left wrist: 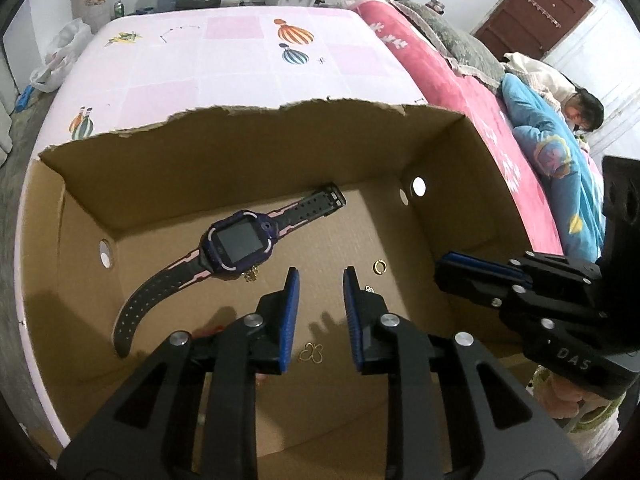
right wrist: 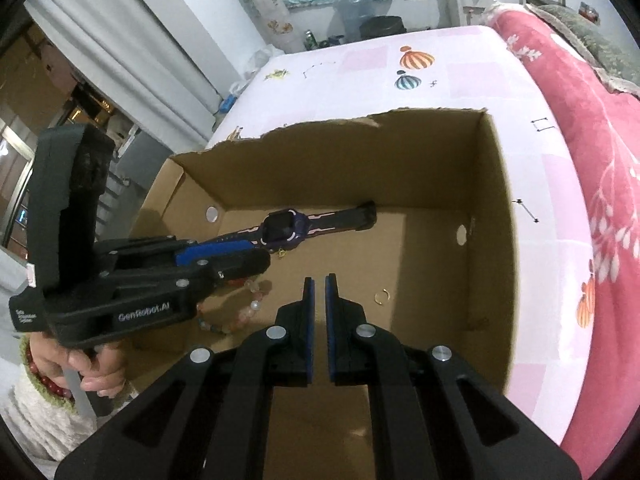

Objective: Organize jewelry
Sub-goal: 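Withdraw both tools from the box toward the remaining jewelry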

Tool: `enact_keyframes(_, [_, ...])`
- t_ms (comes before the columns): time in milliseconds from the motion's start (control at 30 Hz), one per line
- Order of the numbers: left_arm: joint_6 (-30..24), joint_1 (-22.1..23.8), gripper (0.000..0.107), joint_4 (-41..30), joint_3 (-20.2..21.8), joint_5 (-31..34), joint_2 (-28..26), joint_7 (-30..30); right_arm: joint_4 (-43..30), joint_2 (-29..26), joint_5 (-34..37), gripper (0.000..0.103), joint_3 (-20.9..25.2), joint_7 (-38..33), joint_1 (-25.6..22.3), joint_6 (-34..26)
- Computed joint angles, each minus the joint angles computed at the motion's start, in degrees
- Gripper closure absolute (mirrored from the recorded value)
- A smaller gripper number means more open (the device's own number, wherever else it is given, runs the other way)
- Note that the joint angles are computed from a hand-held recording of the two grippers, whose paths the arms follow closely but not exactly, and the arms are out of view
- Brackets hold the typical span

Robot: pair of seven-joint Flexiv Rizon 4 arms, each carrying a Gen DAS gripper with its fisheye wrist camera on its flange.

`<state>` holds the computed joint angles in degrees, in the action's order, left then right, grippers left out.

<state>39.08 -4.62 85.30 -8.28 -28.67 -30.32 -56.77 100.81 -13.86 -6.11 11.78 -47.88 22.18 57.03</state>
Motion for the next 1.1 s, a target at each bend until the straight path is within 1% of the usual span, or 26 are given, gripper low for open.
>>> enact_keyframes(33, [1.83,-0.01,0.086,0.95,-0.09,-0.56,0.47,0.31,0.48,0.48,-0.48,0.095,-0.12,0.42,0.12,0.26])
enact_keyframes(67, [4.75,0.03,0.086,2.71,-0.34,-1.5,1.49,1.21,1.13,1.16,-1.19,0.093,-0.28,1.12,0.3,0.57])
enact_keyframes(100, [7.19,-0.01,0.086,4.07,-0.58,-2.15,2.35,2.13,2.37,2.41,-2.52,0.084,-0.52,2.5,0.61,1.28])
enact_keyframes(133, [10.64,0.35,0.086,6.68,-1.3,-3.91,4.09,4.41,3.53,3.44,-3.67,0.077,-0.65,3.68,0.78,2.23])
enact_keyframes(167, [13.22,1.22,0.086,9.64,-2.55,-6.92,6.1,7.79,5.12,4.8,-5.17,0.075,-0.76,5.04,0.91,3.79])
enact_keyframes(200, [15.21,2.43,0.086,13.07,-4.13,-11.36,8.62,12.55,6.87,6.39,-6.69,0.074,-0.7,6.27,0.96,5.5])
enact_keyframes(233, [16.42,2.96,0.085,15.72,-4.69,-14.98,10.73,16.35,8.55,7.95,-8.01,0.073,-0.51,7.35,0.91,7.03])
enact_keyframes(267, [17.79,3.28,0.08,18.96,-5.06,-19.23,13.44,21.03,10.76,9.89,-9.62,0.072,-0.18,8.55,0.83,9.06])
enact_keyframes(300, [18.9,3.57,0.077,22.51,-5.42,-24.41,16.52,27.06,13.02,11.82,-11.39,0.071,0.23,9.84,0.67,11.14])
enact_keyframes(333, [19.52,3.35,0.071,24.99,-5.25,-28.37,18.75,31.71,15.93,14.15,-13.79,0.067,0.83,11.58,0.4,13.87])
enact_keyframes(367, [20.25,2.86,0.067,27.64,-4.77,-32.11,21.14,36.29,17.52,15.43,-15.21,0.065,1.28,12.67,0.01,15.3])
enact_keyframes(400, [21.04,2.13,0.066,31.03,-3.98,-36.07,24.14,41.53,20.5,17.55,-18.85,0.064,2.05,16.13,-0.75,17.69])
enact_keyframes(467, [19.8,0.77,0.061,34.95,-1.88,-39.99,27.64,46.85,24.36,19.74,-21.97,0.063,3.47,20.13,-2.03,21.66])
enact_keyframes(500, [18.27,0.13,0.06,37.42,-0.5,-41.8,29.65,48.93,26.5,20.61,-23.64,0.063,4.38,23.04,-2.88,23.94])
enact_keyframes(567, [15.37,-0.84,0.059,39.95,1.99,-42.04,31.27,49.99,29.12,21.2,-25.5,0.063,5.7,27.4,-3.93,26.42])
enact_keyframes(633, [14.84,-2.46,0.059,42.77,3.78,-41.34,32.07,50.67,31.78,21.0,-28.9,0.063,7.38,34.18,-5.46,27.18])
enact_keyframes(733, [20.45,-5.66,0.059,45.81,4.58,-38.01,30.5,49.39,34.89,18.96,-31.28,0.063,7.72,43.09,-5.91,29.71])
enact_keyframes(767, [23.13,-6.91,0.059,46.55,4.24,-38.75,29.51,50.32,35.5,18.13,-32.09,0.063,7.46,45.52,-5.76,30.47])
enact_keyframes(800, [24.62,-7.75,0.059,46.9,4.12,-39.1,28.97,50.69,36.0,17.64,-32.55,0.063,7.09,47.03,-5.37,30.79])
enact_keyframes(867, [28.31,-9.39,0.06,47.13,3.22,-39.67,26.7,51.82,36.29,16.7,-33.21,0.063,6.46,49.36,-4.05,28.97])
enact_keyframes(900, [30.54,-10.36,0.061,47.16,2.48,-41.72,25.85,53.9,36.15,16.5,-33.57,0.063,6.14,49.85,-3.34,27.62])
enact_keyframes(933, [31.4,-10.86,0.061,46.95,2.17,-42.65,25.28,55.14,35.8,16.21,-34.09,0.063,5.87,50.35,-2.66,25.77])
enact_keyframes(1000, [31.88,-11.55,0.064,46.09,1.53,-43.97,23.94,56.9,35.58,15.73,-35.46,0.063,5.07,51.44,-1.8,25.23])
enact_keyframes(1033, [31.88,-11.68,0.069,45.78,1.45,-43.9,23.5,56.9,35.47,15.45,-36.58,0.063,4.62,52.28,-1.57,25.56])
enact_keyframes(1100, [31.31,-11.55,0.073,44.95,1.31,-42.85,22.48,56.38,35.12,15.14,-37.81,0.063,4.15,53.51,-0.94,25.62])
